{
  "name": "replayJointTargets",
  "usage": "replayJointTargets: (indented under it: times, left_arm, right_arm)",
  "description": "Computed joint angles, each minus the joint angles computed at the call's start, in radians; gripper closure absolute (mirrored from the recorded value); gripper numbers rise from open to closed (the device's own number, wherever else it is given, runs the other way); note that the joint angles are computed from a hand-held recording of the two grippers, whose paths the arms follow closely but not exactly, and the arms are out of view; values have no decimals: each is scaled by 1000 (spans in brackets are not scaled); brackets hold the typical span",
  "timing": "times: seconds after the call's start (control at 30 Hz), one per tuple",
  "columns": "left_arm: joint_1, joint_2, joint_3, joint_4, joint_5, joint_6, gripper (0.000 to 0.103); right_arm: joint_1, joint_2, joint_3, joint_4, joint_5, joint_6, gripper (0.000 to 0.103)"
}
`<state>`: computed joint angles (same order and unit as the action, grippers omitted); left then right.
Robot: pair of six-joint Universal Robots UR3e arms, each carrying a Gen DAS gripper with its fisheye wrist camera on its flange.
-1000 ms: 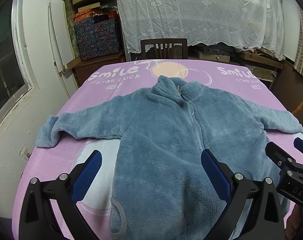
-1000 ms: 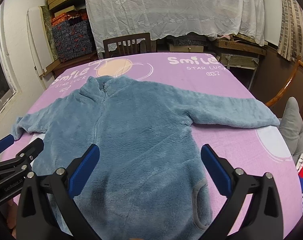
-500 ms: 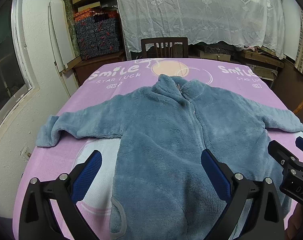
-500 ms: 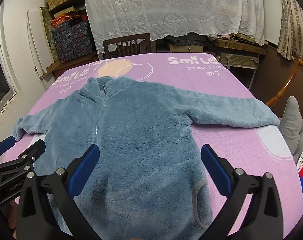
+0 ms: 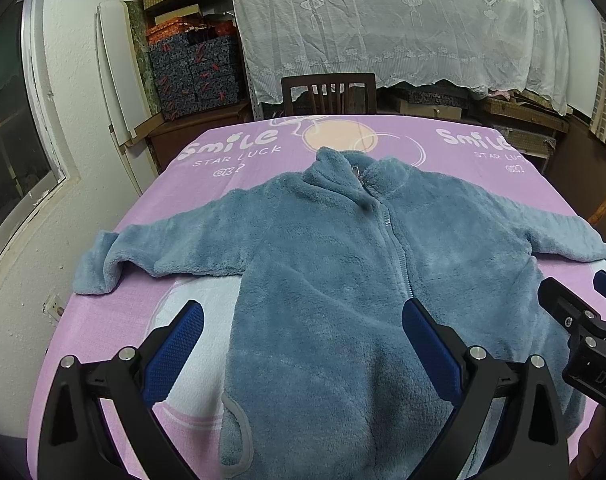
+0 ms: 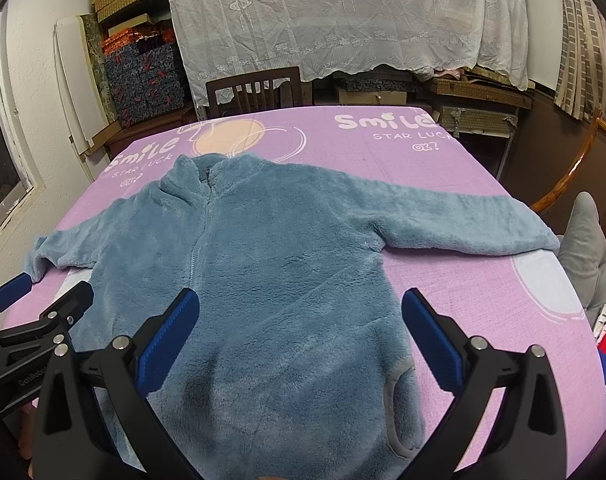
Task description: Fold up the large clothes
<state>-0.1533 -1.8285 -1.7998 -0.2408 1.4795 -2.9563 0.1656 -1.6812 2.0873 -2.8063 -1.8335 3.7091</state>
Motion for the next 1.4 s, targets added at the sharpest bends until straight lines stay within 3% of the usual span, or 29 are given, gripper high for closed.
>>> replayJointTargets:
  times: [0.83,1.0,1.1,1.23,1.4]
  left_arm:
    - [9,-4,6,-16,-2,11,3]
    - [91,-6,41,-141,-129,33,3]
    - [135,19,-13,-127,-161,72,3]
    - [262,119,-191,-159,-275,202,3]
    - [364,210,-287,-271,-391,326,3]
  right_arm:
    - [1,8,-5,2,4,1,4]
    - [-16,13,5,-5,39,-6,4]
    - [-43,-39,102,-63,82,3,4]
    - [-82,-149,253,-68,143,-16,4]
    - [-99,-244,361,-30,161,-35,4]
